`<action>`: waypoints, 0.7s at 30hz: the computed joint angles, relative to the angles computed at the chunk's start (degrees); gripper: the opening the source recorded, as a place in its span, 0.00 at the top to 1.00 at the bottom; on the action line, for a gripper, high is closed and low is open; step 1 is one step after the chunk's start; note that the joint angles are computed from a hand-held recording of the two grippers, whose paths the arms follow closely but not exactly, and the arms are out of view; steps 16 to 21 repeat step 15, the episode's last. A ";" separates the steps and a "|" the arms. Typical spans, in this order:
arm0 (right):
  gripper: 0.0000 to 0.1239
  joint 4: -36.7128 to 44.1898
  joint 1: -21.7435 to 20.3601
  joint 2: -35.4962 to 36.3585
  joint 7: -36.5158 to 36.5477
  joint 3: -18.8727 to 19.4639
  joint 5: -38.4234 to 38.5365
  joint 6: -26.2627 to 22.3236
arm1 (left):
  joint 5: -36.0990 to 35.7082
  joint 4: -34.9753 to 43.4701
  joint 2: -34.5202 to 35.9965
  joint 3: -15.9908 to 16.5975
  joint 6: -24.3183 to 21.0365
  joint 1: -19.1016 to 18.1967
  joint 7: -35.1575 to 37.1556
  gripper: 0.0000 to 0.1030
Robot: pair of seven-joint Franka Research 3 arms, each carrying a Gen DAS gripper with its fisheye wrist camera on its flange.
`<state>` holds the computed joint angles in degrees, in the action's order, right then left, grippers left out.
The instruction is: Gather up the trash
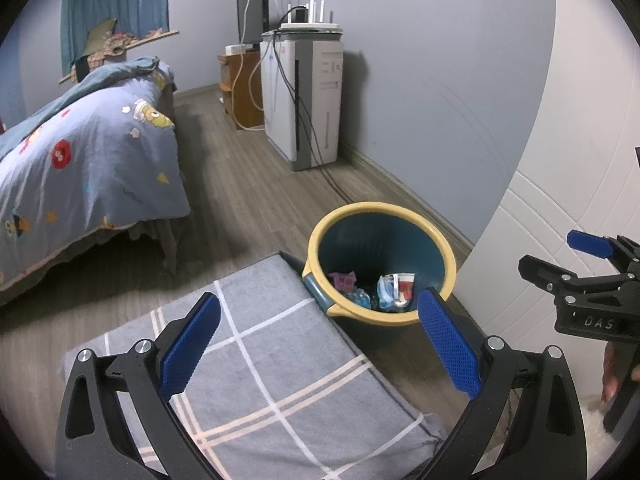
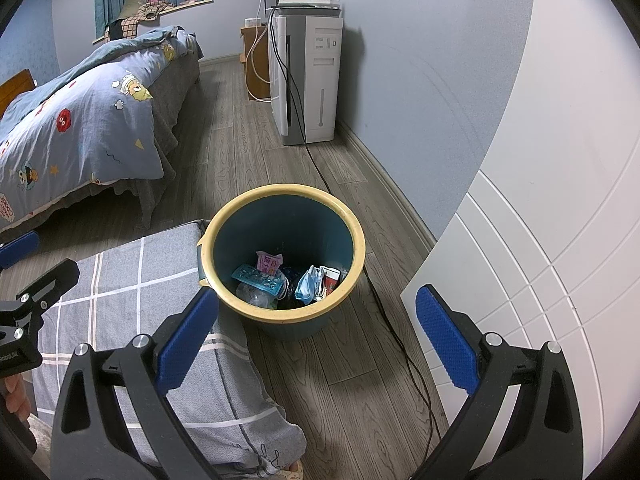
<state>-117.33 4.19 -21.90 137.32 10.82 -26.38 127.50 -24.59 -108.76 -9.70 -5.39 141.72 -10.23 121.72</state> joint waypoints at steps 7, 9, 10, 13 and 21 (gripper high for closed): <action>0.21 -0.77 0.07 -0.20 0.16 0.07 -0.08 -0.23 | 0.12 0.04 0.25 0.24 -0.18 -0.02 0.67 0.05; 0.21 -0.69 0.00 0.07 0.51 -0.02 0.26 -0.62 | 0.81 1.46 1.03 0.26 -2.31 0.47 -0.06 0.05; 0.21 -0.40 -0.06 0.33 0.82 0.02 0.34 -1.11 | 1.28 2.03 1.36 0.23 -3.01 0.86 -0.74 0.05; 0.21 1.91 -0.16 2.57 2.40 0.31 0.29 -4.26 | 1.31 3.13 1.79 0.57 -4.50 2.04 -1.41 0.05; 0.21 4.60 0.66 6.04 2.35 -0.36 1.55 -5.32 | 0.49 3.18 1.39 1.15 -4.02 2.99 -1.40 0.05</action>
